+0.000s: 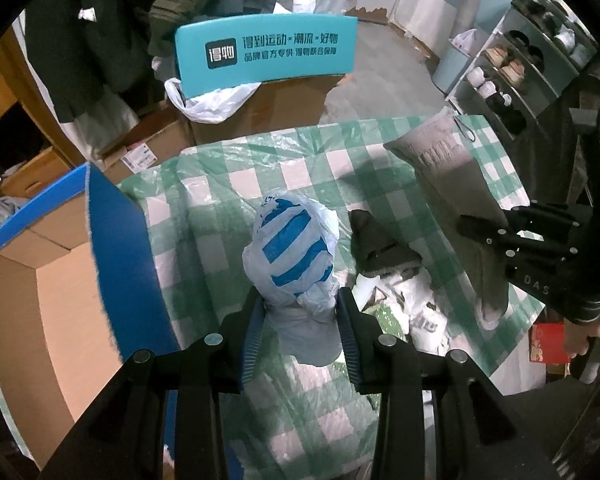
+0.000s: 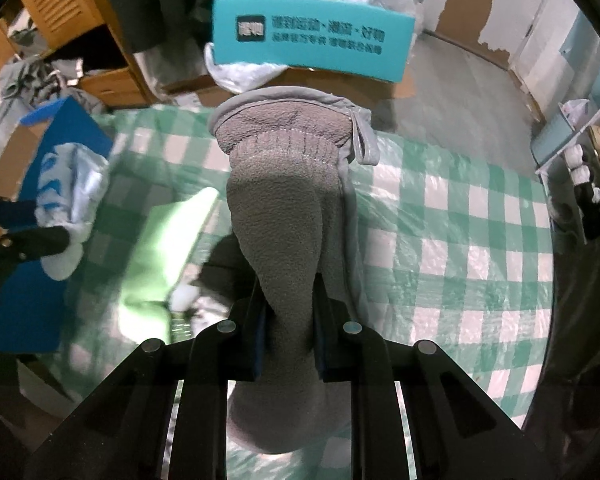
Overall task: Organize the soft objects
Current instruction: 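Lift the striped bundle with the left tool and carry it over the box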
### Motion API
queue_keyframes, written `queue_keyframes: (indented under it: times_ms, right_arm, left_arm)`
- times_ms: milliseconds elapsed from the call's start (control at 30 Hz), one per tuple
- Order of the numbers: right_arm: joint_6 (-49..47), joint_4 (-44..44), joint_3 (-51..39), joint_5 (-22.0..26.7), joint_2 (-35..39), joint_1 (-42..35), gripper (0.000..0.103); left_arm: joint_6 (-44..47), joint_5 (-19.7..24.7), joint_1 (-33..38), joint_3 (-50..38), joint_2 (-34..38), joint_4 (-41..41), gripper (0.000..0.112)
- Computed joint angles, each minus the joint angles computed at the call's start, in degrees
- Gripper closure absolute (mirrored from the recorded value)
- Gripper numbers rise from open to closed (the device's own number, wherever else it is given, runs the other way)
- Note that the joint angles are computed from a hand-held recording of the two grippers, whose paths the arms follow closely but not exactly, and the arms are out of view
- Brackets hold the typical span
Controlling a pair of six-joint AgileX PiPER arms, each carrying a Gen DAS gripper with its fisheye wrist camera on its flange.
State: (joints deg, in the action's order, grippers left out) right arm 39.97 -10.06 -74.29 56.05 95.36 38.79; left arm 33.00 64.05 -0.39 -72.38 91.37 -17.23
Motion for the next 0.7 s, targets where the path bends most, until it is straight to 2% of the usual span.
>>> queue_keyframes:
  times_ms: [367, 700]
  right_arm:
    - [1.8, -1.5, -6.2, 4.1, -1.2, 4.3, 0.087]
    - [2.6, -2.5, -12.4, 6.5, -0.3, 7.5, 0.087]
  left_arm:
    - [4.9, 2.3, 5.2, 1.4, -4.9, -1.4, 0.076]
    - [11.2, 5.8, 12.8, 0.3, -7.9, -4.7, 0.076]
